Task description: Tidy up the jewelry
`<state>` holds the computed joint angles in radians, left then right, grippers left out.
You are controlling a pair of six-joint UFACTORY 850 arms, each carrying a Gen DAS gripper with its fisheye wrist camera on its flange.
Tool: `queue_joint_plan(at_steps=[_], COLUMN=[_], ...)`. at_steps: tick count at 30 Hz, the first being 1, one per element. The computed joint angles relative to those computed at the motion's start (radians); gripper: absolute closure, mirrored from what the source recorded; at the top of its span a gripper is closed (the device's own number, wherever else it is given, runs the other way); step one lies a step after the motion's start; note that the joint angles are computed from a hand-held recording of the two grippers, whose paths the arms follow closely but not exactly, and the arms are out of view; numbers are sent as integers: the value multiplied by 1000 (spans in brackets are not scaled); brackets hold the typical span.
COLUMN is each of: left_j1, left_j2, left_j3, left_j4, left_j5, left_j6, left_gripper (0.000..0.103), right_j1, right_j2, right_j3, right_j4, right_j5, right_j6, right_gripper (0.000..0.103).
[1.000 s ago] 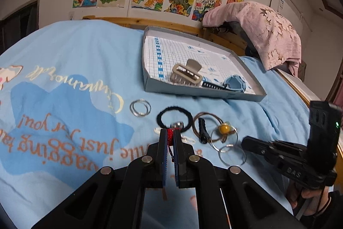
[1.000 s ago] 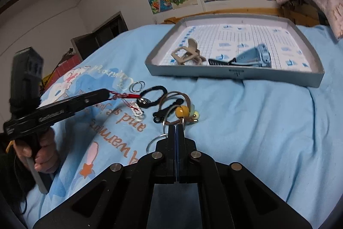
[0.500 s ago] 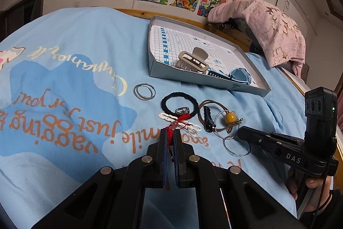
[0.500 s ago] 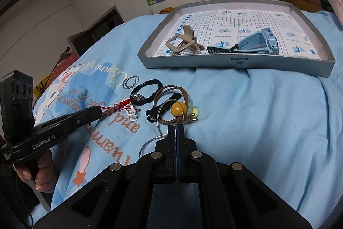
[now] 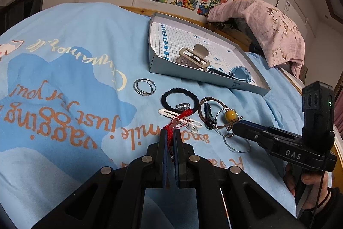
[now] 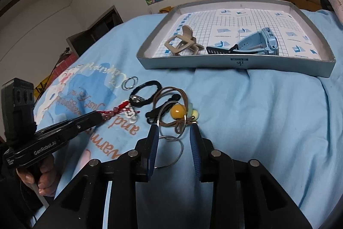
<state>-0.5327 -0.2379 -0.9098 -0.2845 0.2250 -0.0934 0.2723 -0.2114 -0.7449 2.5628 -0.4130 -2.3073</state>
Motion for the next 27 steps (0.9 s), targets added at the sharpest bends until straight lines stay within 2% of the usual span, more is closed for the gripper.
queue_joint_plan(at_steps=[3, 5, 6, 7, 18, 23, 27], left_j1=[-2, -4, -6, -7, -1, -21, -44], left_j2=[0, 1, 2, 5, 54, 29, -43], left_j3=[0, -2, -5, -6, -70, -166, -269], left_j4=[-25, -57, -81, -102, -164, -423, -595], left_j5=[-1, -4, -7, -9, -59, -53, -14], left_j6=[25, 58, 82, 104, 164, 447, 617], left_gripper=[98, 98, 98, 98, 98, 98, 98], right_j1=[0, 5, 7, 7, -23, -62, -111], right_j2=[-18, -25, -25, -22, 70, 116, 125], right_j3=[-19, -26, -26, -23, 55, 65, 34], right_j4=[-8, 8, 10, 19, 108, 116, 144], right_j5=[13, 24, 25, 21, -124, -189, -228], right_j6=[7, -12, -15, -22, -100, -110, -149], right_gripper=[77, 88, 96, 99, 101, 101, 101])
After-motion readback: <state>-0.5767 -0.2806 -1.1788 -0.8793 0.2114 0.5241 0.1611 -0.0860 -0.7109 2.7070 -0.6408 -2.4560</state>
